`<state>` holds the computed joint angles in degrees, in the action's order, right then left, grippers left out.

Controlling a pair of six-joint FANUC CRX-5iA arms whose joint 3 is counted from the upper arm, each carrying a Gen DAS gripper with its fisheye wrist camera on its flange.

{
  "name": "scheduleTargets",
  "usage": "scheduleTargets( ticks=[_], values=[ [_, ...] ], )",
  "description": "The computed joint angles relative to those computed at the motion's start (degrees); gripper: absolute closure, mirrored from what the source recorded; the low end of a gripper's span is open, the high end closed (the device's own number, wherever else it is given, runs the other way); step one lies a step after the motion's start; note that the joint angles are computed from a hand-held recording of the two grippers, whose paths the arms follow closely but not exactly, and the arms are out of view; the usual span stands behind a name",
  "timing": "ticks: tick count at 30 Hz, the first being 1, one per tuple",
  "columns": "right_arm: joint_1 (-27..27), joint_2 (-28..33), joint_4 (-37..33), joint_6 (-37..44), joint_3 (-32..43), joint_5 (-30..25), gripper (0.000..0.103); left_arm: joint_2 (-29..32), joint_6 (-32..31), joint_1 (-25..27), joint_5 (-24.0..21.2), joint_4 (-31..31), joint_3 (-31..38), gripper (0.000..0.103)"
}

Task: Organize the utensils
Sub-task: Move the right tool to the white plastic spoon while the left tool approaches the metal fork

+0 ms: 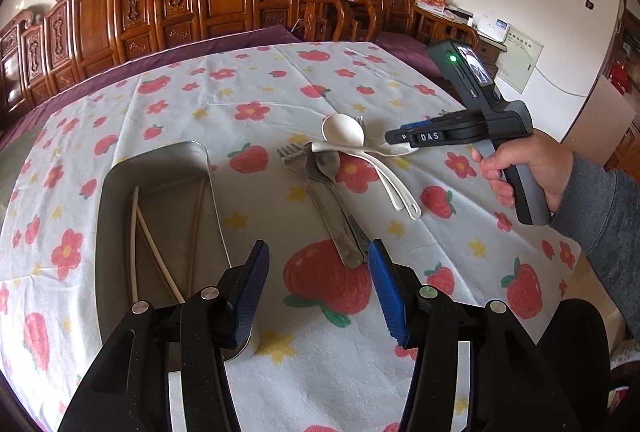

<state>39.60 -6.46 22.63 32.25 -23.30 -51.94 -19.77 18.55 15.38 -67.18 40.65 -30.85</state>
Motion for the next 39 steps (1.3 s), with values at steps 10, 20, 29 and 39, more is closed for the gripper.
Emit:
scheduleTargets(
  ticks=[10, 20, 29, 39],
  values=[
    [2.35, -3.72, -4.26, 1.00, -2.23, 1.05, 0.070, -0.22, 0.20, -0.13, 0.01, -0.44, -0.34, 0.054],
    [3.61, -6.49, -5.10, -1.41, -4.69, 3.09, 0.098, -0.67, 1.07, -1.12, 0.77, -1.55, -0.45, 0.054],
    [12.86, -14.48, 9.74, -24.84, -13.28, 1.59, 0.098, 0.43, 6.09, -5.68, 5.41, -3.73, -0.29, 0.054],
    [18.16, -14.82, 20.32, -41.75, -18.70, -0.15, 0.098, 6.92, 17.02, -14.39, 11.26, -11.97, 5.75, 0.058]
  ],
)
